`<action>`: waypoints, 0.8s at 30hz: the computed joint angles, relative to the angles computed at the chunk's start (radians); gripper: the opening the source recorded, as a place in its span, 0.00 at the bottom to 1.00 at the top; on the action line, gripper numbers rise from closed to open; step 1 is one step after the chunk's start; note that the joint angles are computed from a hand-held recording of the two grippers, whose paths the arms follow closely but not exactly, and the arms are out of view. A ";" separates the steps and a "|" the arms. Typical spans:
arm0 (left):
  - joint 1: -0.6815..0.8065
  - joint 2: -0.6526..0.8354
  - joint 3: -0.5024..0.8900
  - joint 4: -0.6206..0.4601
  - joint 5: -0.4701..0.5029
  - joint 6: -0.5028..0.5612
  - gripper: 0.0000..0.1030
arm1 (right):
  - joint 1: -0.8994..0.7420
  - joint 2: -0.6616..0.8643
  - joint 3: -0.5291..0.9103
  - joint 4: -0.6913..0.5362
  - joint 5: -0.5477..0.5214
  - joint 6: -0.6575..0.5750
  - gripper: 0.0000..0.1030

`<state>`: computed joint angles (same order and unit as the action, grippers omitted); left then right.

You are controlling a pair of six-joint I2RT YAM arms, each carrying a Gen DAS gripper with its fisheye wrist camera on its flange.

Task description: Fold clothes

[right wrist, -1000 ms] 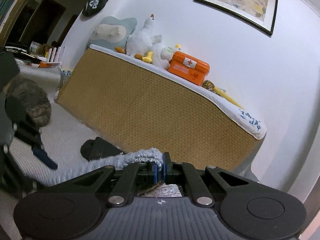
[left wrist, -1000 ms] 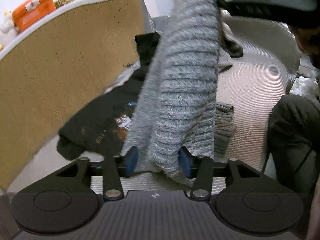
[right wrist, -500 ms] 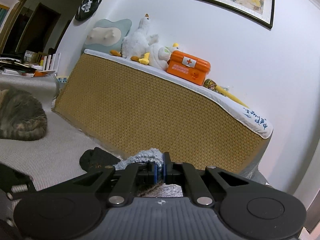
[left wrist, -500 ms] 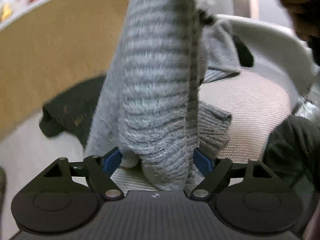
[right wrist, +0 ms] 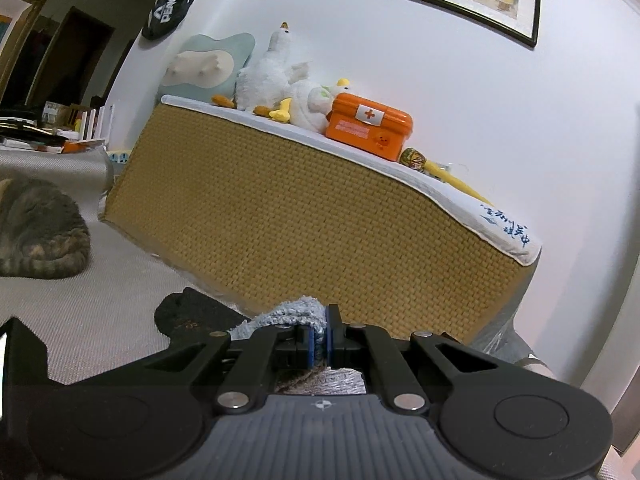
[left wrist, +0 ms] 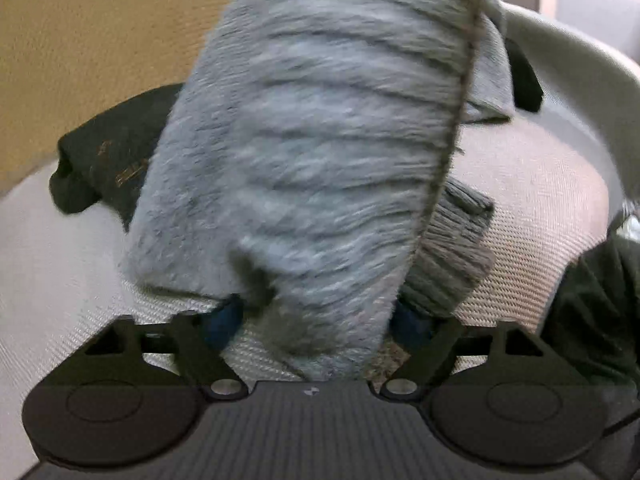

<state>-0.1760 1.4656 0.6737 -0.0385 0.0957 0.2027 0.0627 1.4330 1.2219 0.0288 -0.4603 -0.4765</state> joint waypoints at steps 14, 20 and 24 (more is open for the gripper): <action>0.230 -0.194 0.024 -0.005 0.017 0.170 0.14 | -0.089 -0.028 -0.102 0.010 -0.037 -0.029 0.06; 0.214 -0.272 0.016 0.182 -0.107 0.387 0.13 | -0.107 -0.071 -0.125 0.002 -0.060 -0.025 0.06; 0.164 -0.352 -0.014 0.326 -0.183 0.504 0.13 | -0.107 -0.118 -0.149 0.037 -0.070 -0.013 0.06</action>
